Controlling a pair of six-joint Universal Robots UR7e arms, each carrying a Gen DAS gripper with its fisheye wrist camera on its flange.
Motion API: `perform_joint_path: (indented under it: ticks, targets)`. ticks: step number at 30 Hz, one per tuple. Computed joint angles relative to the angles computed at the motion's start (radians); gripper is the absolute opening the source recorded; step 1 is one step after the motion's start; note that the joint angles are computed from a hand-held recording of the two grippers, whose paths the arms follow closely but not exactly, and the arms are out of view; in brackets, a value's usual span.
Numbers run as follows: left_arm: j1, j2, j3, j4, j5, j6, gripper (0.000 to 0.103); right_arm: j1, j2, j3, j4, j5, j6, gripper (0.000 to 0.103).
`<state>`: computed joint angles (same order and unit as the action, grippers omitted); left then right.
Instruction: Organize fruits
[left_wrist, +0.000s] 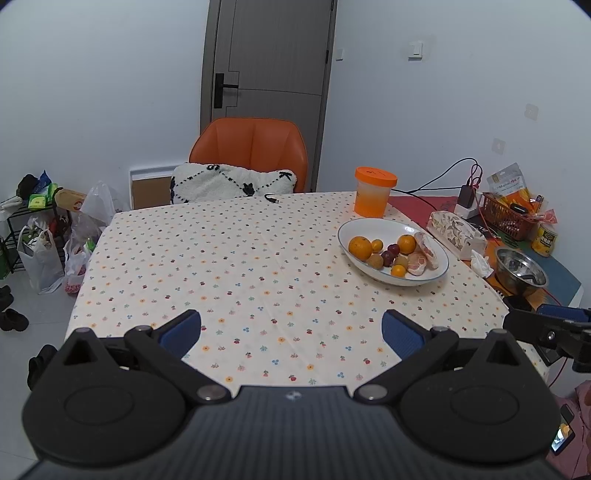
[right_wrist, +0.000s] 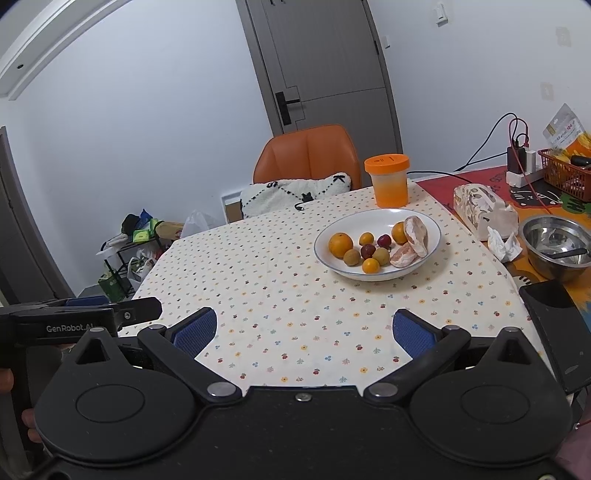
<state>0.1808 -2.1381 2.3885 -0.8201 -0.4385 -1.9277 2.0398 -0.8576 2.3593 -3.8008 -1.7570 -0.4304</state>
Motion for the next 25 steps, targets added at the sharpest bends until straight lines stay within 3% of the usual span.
perform_joint_path:
  ticks: [25]
  targets:
    - [0.004, -0.028, 0.024, -0.077, 0.013, 0.087, 0.103, -0.004, 0.020, -0.005, -0.034, -0.014, -0.029, 0.103]
